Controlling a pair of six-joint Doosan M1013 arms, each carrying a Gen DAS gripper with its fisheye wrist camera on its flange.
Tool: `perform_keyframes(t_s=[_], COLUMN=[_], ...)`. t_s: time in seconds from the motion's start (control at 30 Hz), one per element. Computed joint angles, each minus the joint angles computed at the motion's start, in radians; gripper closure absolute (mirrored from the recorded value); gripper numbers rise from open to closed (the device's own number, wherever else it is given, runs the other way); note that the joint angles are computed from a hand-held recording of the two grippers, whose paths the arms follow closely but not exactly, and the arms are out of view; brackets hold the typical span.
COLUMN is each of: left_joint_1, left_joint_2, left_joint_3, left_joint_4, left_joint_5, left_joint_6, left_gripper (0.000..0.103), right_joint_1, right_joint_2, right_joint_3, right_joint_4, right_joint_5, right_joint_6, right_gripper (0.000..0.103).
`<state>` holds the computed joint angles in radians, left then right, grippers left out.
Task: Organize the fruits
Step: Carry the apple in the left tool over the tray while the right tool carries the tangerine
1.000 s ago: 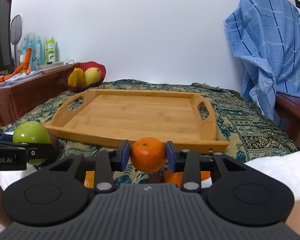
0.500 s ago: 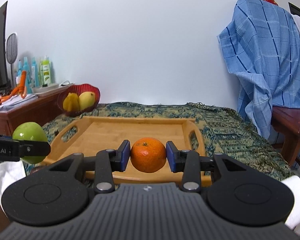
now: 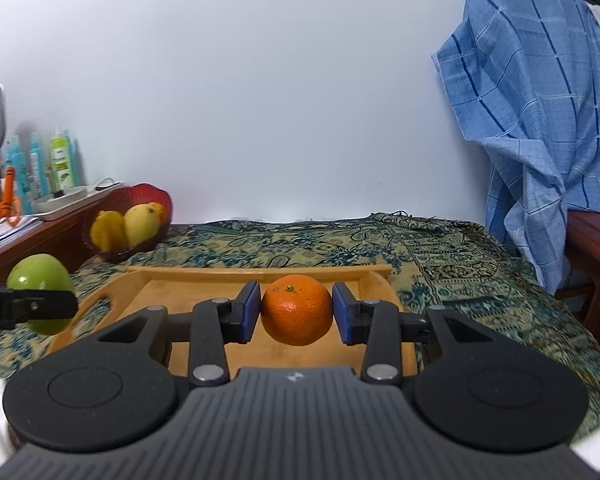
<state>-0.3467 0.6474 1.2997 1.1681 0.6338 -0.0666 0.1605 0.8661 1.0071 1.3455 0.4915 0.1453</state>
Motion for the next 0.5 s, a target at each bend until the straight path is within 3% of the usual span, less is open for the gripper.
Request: perform_keyframes(t_s=[0.13, 0.33, 0.5], left_joint_1=[0.046, 0.103, 0.129], left_joint_2=[0.041, 0.11, 0.165], left_joint_3=[-0.073, -0.174, -0.245], left_joint_4=[-0.163, -0.249, -0.29], left_joint_5=[-0.04, -0.042, -0.033], left_joint_6=[0.163, 0.238, 0.325], left_gripper=[0.048, 0.048, 0.048], right_joint_1=[0.012, 0.032, 0.041], right_joint_2=[0.079, 0.171, 0.277], right_joint_3=[-0.163, -0.339, -0.54], right_joint_4=[-0.248, -0.429, -0.614], right_joint_5=[0.025, 0.033, 0.15], right_joint_6=[0.278, 0.441, 0.689], right_gripper=[0.059, 0.059, 0.059])
